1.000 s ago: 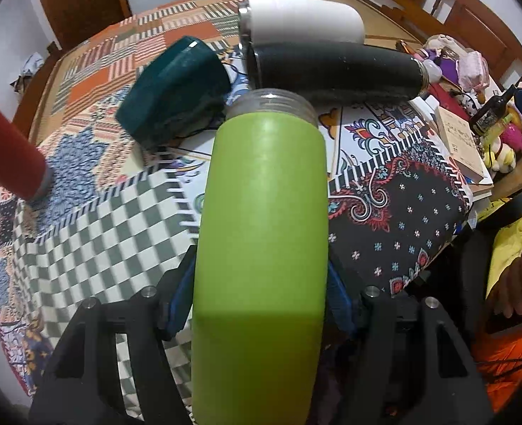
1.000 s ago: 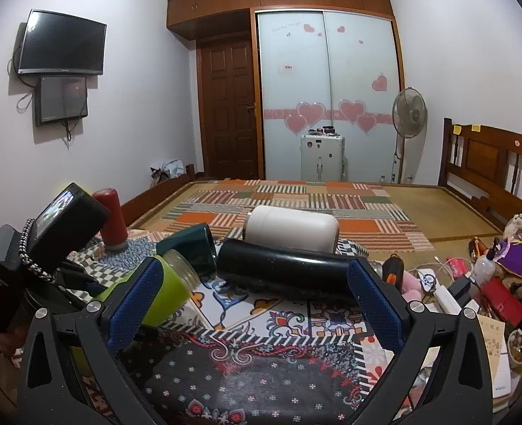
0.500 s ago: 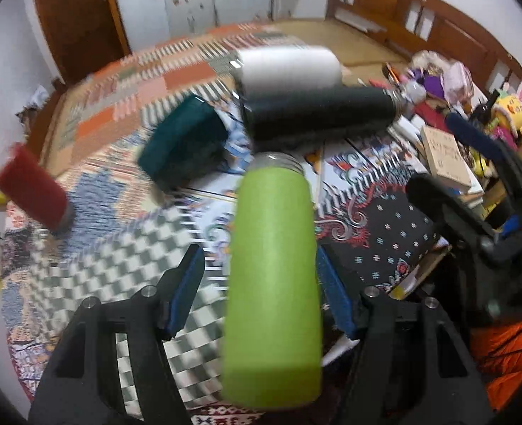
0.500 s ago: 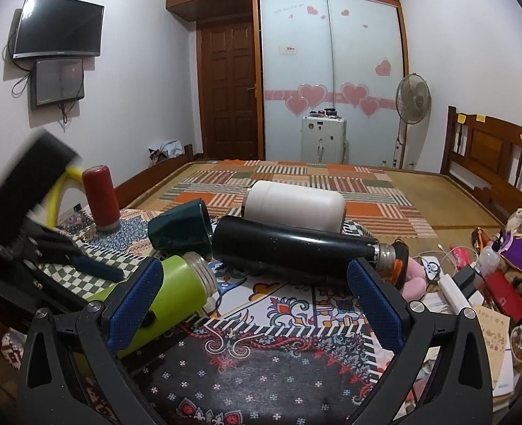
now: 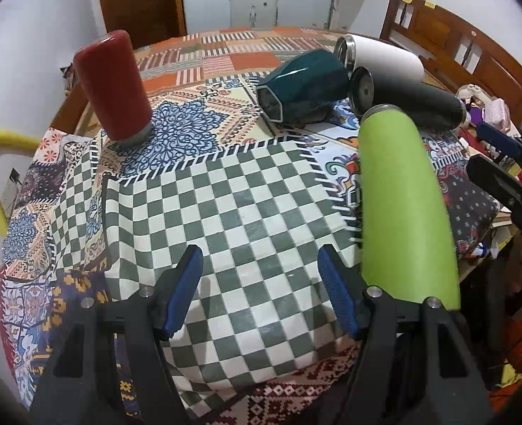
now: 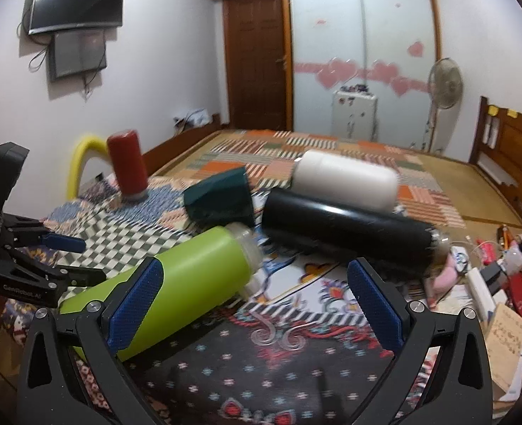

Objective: Flip cup upright
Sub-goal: 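Pass the lime-green bottle from the left gripper into the right gripper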

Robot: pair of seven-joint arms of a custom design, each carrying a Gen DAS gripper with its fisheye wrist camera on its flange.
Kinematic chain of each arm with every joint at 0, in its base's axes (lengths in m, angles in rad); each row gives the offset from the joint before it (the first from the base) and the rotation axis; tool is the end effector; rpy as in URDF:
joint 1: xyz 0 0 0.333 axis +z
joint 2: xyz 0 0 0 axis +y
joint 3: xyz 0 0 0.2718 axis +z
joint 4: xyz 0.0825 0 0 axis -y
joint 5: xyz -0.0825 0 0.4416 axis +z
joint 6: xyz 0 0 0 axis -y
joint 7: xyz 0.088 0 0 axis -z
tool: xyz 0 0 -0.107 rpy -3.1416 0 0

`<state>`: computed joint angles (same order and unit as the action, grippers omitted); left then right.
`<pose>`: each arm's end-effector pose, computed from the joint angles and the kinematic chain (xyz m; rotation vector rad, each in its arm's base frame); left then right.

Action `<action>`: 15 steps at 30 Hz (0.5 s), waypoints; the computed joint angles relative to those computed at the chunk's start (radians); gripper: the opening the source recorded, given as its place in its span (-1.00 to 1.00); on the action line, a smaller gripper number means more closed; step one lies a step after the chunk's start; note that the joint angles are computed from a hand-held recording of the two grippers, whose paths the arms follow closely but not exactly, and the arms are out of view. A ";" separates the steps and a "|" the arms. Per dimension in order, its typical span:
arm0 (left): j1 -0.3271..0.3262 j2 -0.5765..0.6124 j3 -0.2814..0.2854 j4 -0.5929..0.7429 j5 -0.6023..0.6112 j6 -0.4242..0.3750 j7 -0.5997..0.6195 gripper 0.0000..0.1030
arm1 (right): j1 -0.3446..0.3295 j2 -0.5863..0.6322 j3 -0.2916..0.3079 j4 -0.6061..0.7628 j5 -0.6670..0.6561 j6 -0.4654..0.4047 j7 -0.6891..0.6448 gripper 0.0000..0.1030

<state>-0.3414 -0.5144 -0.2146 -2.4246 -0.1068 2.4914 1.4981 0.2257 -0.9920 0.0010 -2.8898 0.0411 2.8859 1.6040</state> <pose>0.4371 -0.2745 0.4939 -1.5083 2.3282 -0.7135 0.3904 0.0876 0.5016 -1.7078 1.4553 -0.7091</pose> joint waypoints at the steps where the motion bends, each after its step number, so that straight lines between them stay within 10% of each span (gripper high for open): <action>1: -0.001 -0.001 0.001 -0.006 0.000 0.002 0.002 0.30 | 0.023 0.012 -0.020 0.012 0.008 -0.017 -0.014 1.00; 15: -0.052 -0.057 0.019 -0.089 -0.085 0.102 0.058 0.30 | 0.124 0.163 -0.100 0.178 0.165 -0.253 -0.156 0.98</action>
